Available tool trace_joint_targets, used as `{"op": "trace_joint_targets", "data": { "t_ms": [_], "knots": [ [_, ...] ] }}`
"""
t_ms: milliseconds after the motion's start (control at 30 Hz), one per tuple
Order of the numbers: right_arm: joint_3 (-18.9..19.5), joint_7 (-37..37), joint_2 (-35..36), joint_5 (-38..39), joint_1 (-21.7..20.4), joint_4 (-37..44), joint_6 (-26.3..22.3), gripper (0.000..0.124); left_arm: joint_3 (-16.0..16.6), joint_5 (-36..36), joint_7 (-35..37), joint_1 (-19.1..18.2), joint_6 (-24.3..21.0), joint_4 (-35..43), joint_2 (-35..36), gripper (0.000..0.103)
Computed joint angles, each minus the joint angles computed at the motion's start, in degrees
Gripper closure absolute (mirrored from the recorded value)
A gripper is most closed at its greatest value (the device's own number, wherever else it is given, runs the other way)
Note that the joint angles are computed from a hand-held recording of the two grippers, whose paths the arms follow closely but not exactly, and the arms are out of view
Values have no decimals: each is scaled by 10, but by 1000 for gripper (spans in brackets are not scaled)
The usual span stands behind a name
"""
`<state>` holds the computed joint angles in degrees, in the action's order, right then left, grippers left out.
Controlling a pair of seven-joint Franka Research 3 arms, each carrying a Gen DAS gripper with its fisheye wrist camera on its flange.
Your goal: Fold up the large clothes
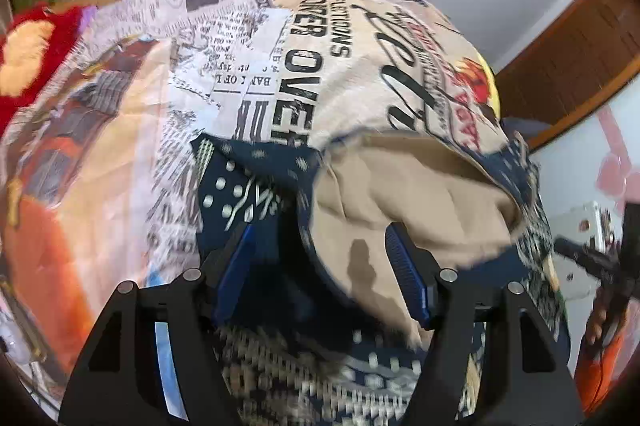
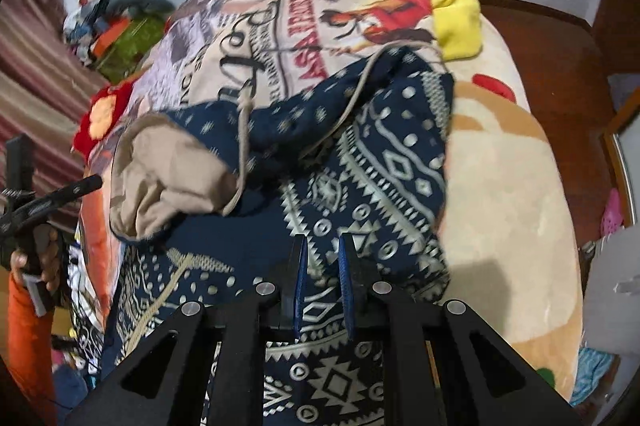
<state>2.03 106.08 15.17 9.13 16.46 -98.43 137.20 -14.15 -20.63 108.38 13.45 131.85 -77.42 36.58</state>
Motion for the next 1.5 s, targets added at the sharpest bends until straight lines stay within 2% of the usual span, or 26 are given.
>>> {"op": "trace_joint_targets", "data": {
  "t_ms": [100, 167, 200, 233, 300, 400, 500, 600, 700, 833, 967, 1167, 1267, 1367, 1400, 1433, 1500],
  "knots": [
    [-4, 6, 2, -3, -2, 4, 4, 112, -4, 4, -26, -11, -56, 116, 86, 37],
    [-6, 10, 4, -6, -3, 5, 4, 112, -7, 16, -24, -22, -60, 148, 110, 58],
    [-7, 12, 4, -8, -4, 5, 5, 112, -3, 30, -22, -33, -49, 154, 114, 82],
    [-9, 16, 4, -10, -4, 4, 6, 112, 2, 49, -17, -45, -38, 158, 117, 89],
    [-9, 19, 4, -7, -7, 2, 6, 112, 1, 70, 2, -56, 12, 118, 90, 91],
    [-10, 20, 1, 0, -13, -2, 7, 112, -46, 42, 85, -32, 85, 22, 21, 92],
    [-11, 24, -5, 0, -15, -6, 11, 112, -83, -10, 166, -10, 116, -56, -43, 92],
    [-8, 25, -17, 5, -16, -15, 21, 112, -120, -83, 272, 12, 121, -139, -118, 92],
    [-2, 20, -38, 20, -17, -29, 36, 112, -135, -143, 347, 21, 105, -208, -176, 92],
    [2, 24, -73, 4, -9, -51, 47, 112, -129, -191, 414, 15, 71, -299, -245, 92],
    [8, 27, -107, -6, -4, -74, 53, 112, -104, -205, 436, -7, 56, -368, -288, 92],
    [20, 29, -141, -16, 3, -100, 56, 112, -49, -220, 421, -30, 15, -420, -318, 92],
    [26, 32, -139, -32, 9, -95, 51, 112, -17, -229, 410, -37, -4, -430, -336, 86],
    [30, 31, -125, -40, 17, -78, 44, 112, 18, -243, 395, -41, -39, -425, -344, 72],
    [31, 31, -117, -42, 20, -68, 41, 112, 29, -247, 391, -43, -44, -423, -346, 64],
    [31, 30, -109, -42, 22, -60, 40, 112, 41, -254, 391, -45, -39, -430, -358, 53],
    [32, 27, -92, -45, 28, -39, 35, 112, 59, -266, 386, -55, -8, -438, -366, 43]
  ]
}}
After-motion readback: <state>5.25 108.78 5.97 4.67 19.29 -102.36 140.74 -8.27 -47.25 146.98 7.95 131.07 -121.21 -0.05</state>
